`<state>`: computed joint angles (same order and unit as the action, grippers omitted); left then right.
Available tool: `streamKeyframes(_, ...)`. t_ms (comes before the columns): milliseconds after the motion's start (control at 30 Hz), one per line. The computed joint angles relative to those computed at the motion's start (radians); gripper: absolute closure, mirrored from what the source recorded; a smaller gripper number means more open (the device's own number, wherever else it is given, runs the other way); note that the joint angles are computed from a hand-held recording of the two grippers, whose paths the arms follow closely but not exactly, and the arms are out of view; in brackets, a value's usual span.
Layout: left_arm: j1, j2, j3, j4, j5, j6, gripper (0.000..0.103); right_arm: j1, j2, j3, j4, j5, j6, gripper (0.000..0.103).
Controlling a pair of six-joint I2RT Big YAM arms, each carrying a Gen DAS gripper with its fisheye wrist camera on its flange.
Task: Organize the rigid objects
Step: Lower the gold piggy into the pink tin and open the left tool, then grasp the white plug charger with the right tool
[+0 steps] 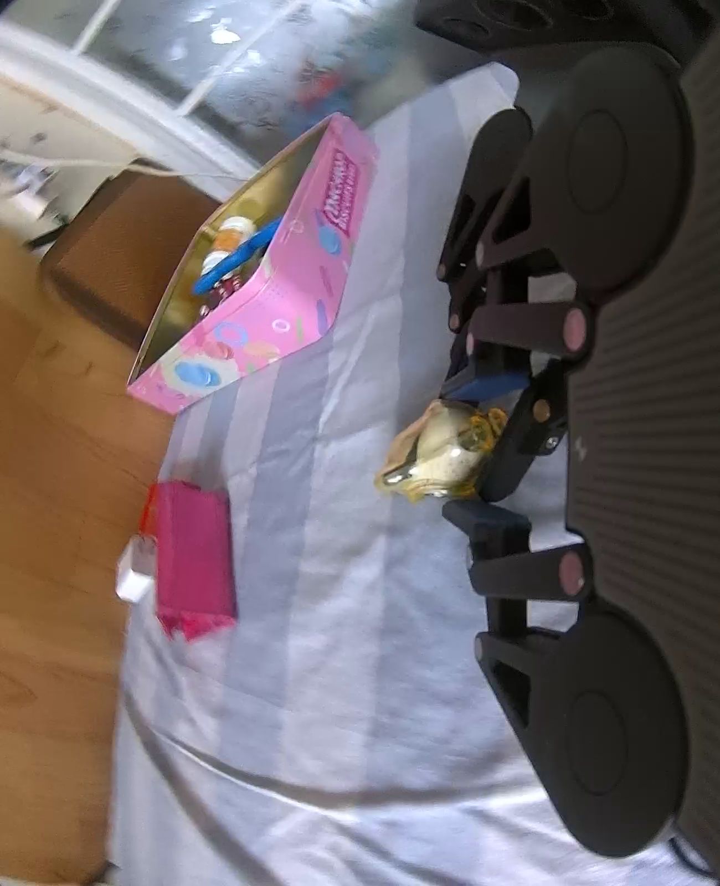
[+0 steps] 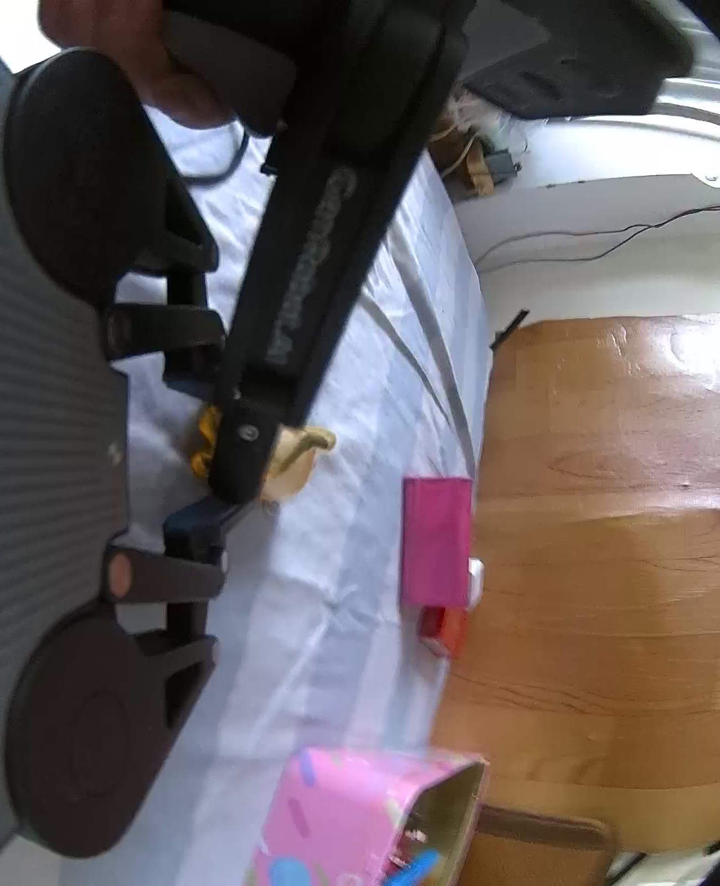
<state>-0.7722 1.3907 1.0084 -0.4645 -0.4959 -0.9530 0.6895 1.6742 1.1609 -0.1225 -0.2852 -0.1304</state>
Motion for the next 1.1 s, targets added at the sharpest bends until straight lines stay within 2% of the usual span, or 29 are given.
streamKeyframes(67,0.012,0.01,0.034,0.007,0.019,0.059,0.063,-0.017,-0.008,-0.01,0.027,-0.012,0.045,0.068)
streamKeyframes(133,0.022,0.032,0.088,0.024,0.029,0.129,0.064,-0.042,-0.03,-0.033,0.088,-0.009,0.077,0.069)
streamKeyframes(267,0.043,0.135,0.234,0.092,0.064,0.287,0.064,-0.084,-0.067,-0.067,0.233,0.093,0.069,0.069)
streamKeyframes(400,0.065,0.287,0.422,0.105,0.113,0.408,0.064,-0.162,-0.045,-0.02,0.257,0.132,0.124,0.069)
streamKeyframes(467,0.08,0.354,0.508,0.084,0.138,0.421,0.063,-0.195,-0.017,0.023,0.24,0.145,0.146,0.069)
streamKeyframes(567,0.105,0.431,0.605,0.056,0.181,0.396,0.063,-0.232,0.034,0.095,0.191,0.161,0.165,0.069)
streamKeyframes(633,0.112,0.464,0.647,0.019,0.168,0.364,0.062,-0.242,0.071,0.146,0.154,0.193,0.167,0.068)
streamKeyframes(667,0.115,0.476,0.662,0.004,0.162,0.36,0.059,-0.244,0.087,0.167,0.14,0.217,0.168,0.064)
streamKeyframes(733,0.115,0.464,0.642,0.023,0.137,0.362,0.059,-0.246,0.114,0.203,0.111,0.231,0.183,0.061)
streamKeyframes(800,0.114,0.406,0.565,0.082,0.122,0.363,0.059,-0.253,0.111,0.194,0.114,0.213,0.223,0.061)
streamKeyframes(867,0.113,0.312,0.432,0.182,0.101,0.362,0.059,-0.251,0.088,0.152,0.157,0.22,0.254,0.061)
streamKeyframes(967,0.111,0.152,0.212,0.279,-0.007,0.316,0.058,-0.243,0.039,0.093,0.231,0.198,0.296,0.06)
streamKeyframes(1000,0.11,0.1,0.138,0.291,-0.076,0.287,0.058,-0.235,0.024,0.087,0.231,0.184,0.3,0.06)
streamKeyframes(1067,0.118,0.037,0.052,0.238,-0.179,0.206,0.058,-0.213,0.017,0.109,0.21,0.121,0.288,0.06)
streamKeyframes(1100,0.128,0.01,0.012,0.204,-0.207,0.152,0.058,-0.199,0.021,0.128,0.192,0.083,0.275,0.06)
